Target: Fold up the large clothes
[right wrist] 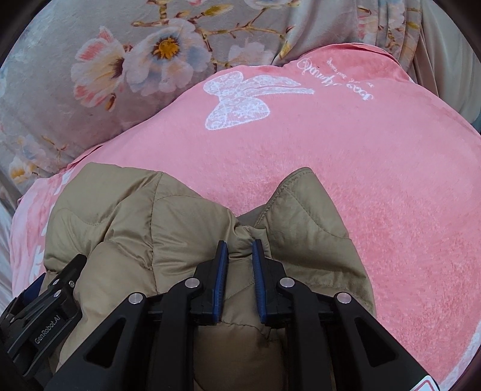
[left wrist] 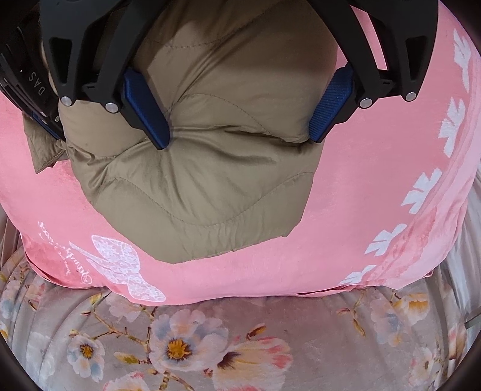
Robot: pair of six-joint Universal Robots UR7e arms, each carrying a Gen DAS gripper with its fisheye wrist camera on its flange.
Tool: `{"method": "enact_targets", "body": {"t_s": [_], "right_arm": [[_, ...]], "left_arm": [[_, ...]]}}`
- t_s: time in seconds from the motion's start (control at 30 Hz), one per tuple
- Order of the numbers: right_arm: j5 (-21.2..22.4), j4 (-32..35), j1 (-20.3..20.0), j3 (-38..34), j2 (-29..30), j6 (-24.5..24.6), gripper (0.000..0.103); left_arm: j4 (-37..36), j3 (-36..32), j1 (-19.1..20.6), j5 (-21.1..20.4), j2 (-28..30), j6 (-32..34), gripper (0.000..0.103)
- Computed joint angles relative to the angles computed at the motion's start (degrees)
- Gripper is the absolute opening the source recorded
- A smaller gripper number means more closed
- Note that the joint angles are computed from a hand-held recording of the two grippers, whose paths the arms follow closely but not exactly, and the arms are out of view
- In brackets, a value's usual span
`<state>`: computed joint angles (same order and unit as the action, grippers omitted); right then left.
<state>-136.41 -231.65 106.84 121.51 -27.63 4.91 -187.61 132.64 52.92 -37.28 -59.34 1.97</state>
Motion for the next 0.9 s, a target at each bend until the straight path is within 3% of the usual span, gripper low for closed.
{"method": "enact_targets", "body": {"t_s": [0.3, 0.43, 0.5, 0.53, 0.6, 0.7, 0.83, 0.9], "right_arm": [[1.68, -2.07, -1.07, 0.08, 0.44, -0.63, 0.013], [6.06, -4.02, -2.44, 2.08, -0.52, 0.20, 0.013], [4.96, -3.77, -1.45, 3.88, -1.85, 1.86, 0.014], [1.66, -3.19, 0.97, 5.20, -2.82, 3.40, 0.021], [-0.27, -5.37, 4.90, 8.55, -3.99, 4.20, 0.024], [-2.69, -2.22, 10.09, 13.10, -5.93, 7.78, 0.024], [-3.04, 7.54, 13.00, 15.43, -6.24, 13.10, 0.024], [-4.21, 9.78, 12.92, 15.12, -4.32, 15.18, 0.024]], "left_arm": [[-5.99, -0.29, -0.42, 2.16, 3.70, 2.19, 0.092], [-5.02, 0.09, -0.09, 0.31, 2.43, 1.43, 0.092], [-0.89, 1.10, 0.47, -3.11, -1.30, 0.47, 0.092], [2.76, 1.92, 0.34, -3.96, -3.96, -0.49, 0.092], [8.97, 5.99, -1.46, -5.65, -12.00, -2.89, 0.092], [18.97, 11.84, -6.15, -4.49, -22.15, -5.32, 0.092], [31.59, 15.02, -8.61, -4.63, -27.85, -9.89, 0.092], [30.86, 15.94, -8.32, -4.24, -27.91, -11.26, 0.094]]}}
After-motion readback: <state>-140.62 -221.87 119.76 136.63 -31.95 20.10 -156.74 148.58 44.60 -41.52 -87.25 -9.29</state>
